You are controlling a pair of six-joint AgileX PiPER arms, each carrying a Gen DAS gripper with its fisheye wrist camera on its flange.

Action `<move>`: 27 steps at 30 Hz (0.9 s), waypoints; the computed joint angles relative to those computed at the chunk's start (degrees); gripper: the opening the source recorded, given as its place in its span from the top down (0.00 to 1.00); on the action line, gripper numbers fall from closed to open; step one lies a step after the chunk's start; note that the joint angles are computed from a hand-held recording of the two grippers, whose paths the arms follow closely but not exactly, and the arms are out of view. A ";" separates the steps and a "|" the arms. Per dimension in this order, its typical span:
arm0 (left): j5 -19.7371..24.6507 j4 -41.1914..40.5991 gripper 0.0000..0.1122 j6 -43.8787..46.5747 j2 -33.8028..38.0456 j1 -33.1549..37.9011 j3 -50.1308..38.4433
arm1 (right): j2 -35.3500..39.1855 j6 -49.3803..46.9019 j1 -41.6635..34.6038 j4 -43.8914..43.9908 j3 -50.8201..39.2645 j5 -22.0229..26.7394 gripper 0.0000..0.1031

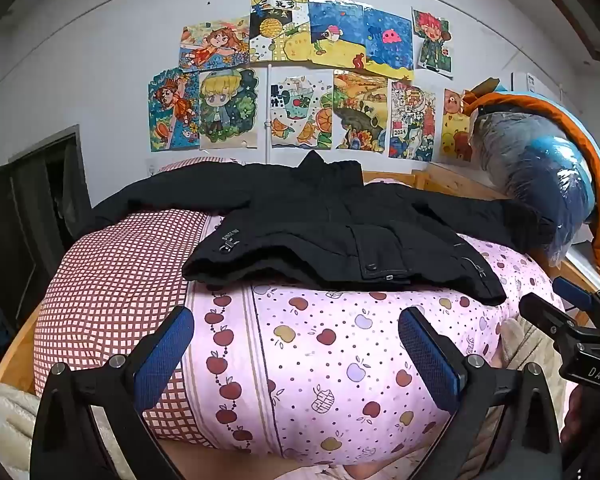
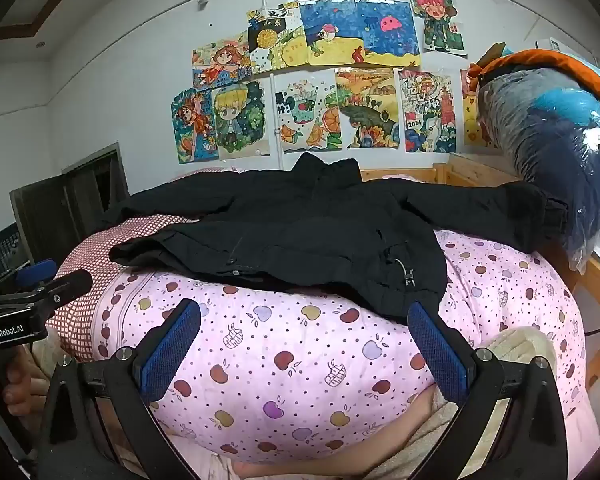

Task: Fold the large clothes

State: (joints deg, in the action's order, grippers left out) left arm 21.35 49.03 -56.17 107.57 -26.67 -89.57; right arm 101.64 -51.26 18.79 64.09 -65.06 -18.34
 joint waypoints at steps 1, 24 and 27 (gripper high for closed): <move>0.13 -0.48 0.08 0.54 0.02 -0.01 -0.11 | -0.12 -0.38 -0.05 0.40 -0.05 0.05 0.01; 1.33 -1.96 0.08 2.36 0.68 0.22 -1.21 | 0.84 -0.59 -1.56 1.88 -1.26 3.05 0.01; 1.88 -2.48 0.08 3.15 0.97 0.06 -1.75 | 0.71 -1.11 -1.51 2.58 -1.33 3.19 0.01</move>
